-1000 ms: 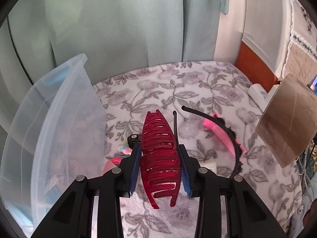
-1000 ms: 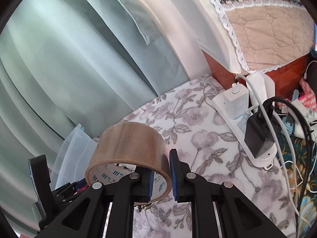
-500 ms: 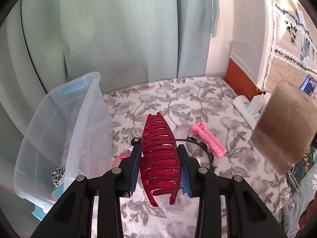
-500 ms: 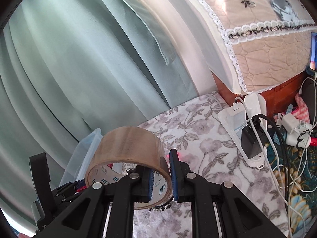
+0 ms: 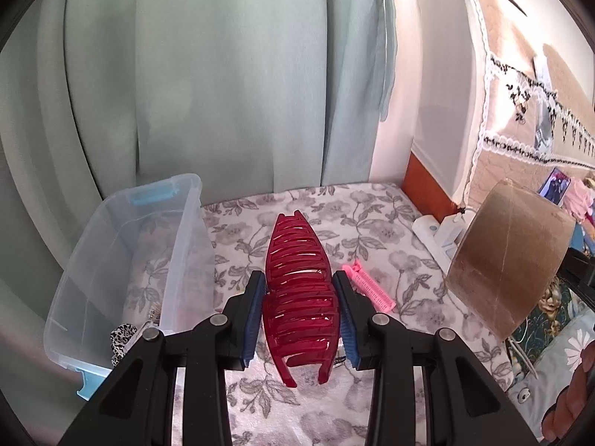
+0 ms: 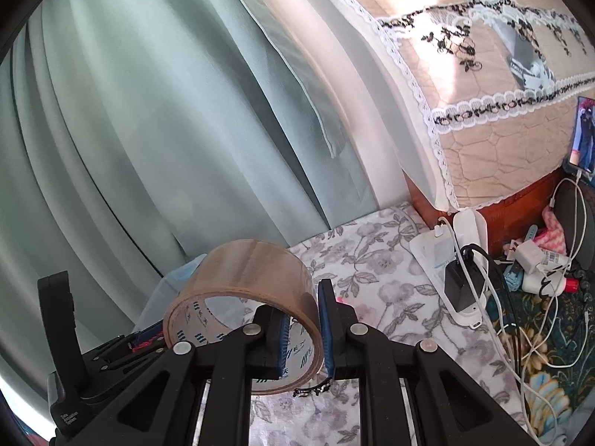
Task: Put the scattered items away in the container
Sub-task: 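Lift and carry the tape roll and claw clip over the clear box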
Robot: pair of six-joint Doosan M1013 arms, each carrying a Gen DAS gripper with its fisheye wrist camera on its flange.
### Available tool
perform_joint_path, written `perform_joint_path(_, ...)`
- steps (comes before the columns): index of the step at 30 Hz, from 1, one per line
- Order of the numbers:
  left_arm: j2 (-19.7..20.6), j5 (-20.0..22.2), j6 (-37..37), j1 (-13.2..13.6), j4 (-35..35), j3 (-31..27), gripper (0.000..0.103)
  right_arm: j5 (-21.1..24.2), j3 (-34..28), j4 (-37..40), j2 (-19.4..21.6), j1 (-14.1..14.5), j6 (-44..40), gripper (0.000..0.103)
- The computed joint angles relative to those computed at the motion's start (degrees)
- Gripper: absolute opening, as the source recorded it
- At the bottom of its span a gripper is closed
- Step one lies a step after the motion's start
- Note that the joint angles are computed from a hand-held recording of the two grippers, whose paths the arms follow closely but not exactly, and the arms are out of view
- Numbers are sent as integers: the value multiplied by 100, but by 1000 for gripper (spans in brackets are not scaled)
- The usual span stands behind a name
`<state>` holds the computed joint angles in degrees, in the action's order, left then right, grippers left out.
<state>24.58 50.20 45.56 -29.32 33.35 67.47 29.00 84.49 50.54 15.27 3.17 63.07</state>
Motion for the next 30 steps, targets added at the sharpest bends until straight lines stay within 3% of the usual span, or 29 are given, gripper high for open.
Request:
perform_joint_path(16,-619,-480,-1222,118,698,648,38,-174,-17,92,-296,314,-502,16)
perform_joint_path(24,-868,-639,-1862,274,958,956,38,-22,-224,299,-267,553,-974,16)
perform_joint_path(30,-1056,-840,-2249,495,851,1264,38,240,-474,-215,-124,792,-695,16)
